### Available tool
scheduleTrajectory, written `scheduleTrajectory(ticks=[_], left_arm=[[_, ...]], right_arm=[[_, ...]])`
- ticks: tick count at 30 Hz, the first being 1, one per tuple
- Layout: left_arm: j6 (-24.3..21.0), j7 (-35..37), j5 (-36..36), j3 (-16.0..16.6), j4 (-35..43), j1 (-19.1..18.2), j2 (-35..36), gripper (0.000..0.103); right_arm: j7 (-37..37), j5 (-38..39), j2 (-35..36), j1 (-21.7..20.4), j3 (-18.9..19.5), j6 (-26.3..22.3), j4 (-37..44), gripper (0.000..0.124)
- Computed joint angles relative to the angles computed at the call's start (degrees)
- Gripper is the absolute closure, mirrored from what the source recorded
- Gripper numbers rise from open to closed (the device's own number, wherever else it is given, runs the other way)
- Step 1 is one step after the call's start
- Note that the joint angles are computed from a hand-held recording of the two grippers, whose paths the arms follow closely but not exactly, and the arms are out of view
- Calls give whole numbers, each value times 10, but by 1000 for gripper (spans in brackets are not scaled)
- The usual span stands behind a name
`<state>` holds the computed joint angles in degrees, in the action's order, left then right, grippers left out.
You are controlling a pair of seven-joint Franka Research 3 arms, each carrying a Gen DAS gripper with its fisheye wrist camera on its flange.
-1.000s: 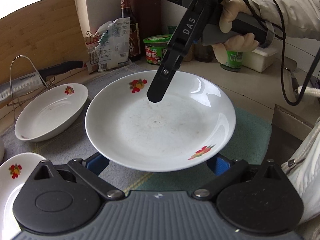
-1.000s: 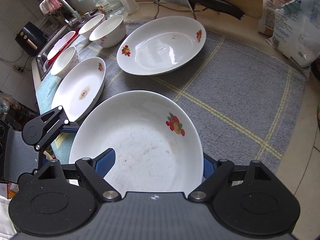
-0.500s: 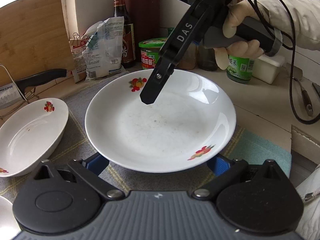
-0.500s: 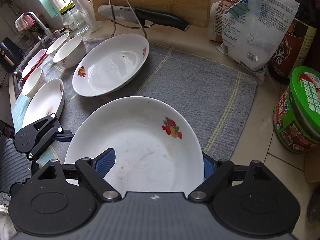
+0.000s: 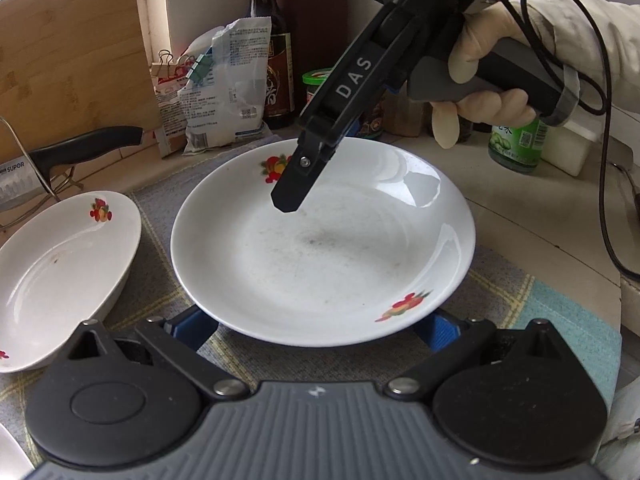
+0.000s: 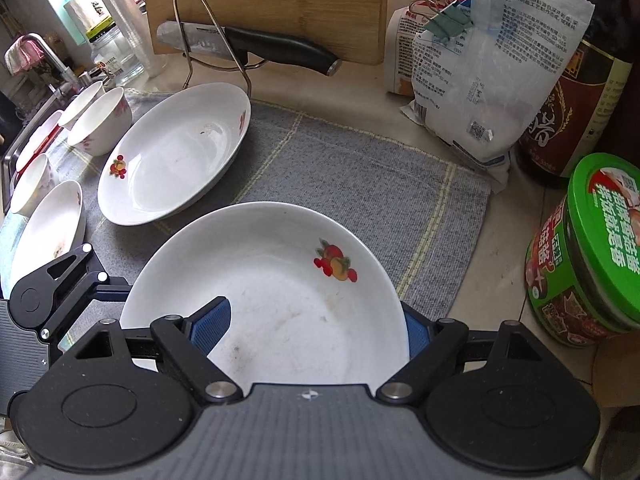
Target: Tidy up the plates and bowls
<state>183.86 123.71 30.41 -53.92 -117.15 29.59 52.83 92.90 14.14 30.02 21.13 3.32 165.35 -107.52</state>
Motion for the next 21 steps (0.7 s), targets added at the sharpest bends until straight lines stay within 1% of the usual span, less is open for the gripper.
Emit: scheduleTrajectory(ticks=[5, 7, 8, 10, 11, 13, 15, 18, 20, 21], left_arm=[[0, -3, -3, 9, 6, -11, -2, 1], [11, -4, 0, 15, 2, -16, -6, 1], [16, -6, 3, 19, 0, -18, -9, 1], [28, -17, 7, 28, -5, -23, -19, 1], [31, -27, 9, 32, -8, -24, -25, 1], [34, -44, 15, 28, -18, -11, -31, 1], [44, -67, 19, 30, -33, -4, -47, 1], [62, -98, 37, 18, -63, 26, -65, 1], [79, -118, 49, 13, -83, 42, -80, 1], [93, -131, 52, 18, -94, 42, -94, 1]], right_arm=[[9, -3, 10, 5, -8, -5, 10, 33], [29, -17, 15, 20, -25, -12, 16, 32], [33, -23, 16, 23, -27, -14, 18, 31], [38, -28, 15, 25, -27, -6, 14, 25], [46, -36, 13, 33, -34, 0, 11, 24], [83, -71, 6, 70, -73, 7, 3, 23], [117, -102, -3, 98, -100, 24, -11, 21], [195, -165, -18, 165, -166, 48, -34, 21], [269, -215, -23, 231, -231, 64, -50, 21], [311, -245, -23, 274, -273, 69, -57, 21]])
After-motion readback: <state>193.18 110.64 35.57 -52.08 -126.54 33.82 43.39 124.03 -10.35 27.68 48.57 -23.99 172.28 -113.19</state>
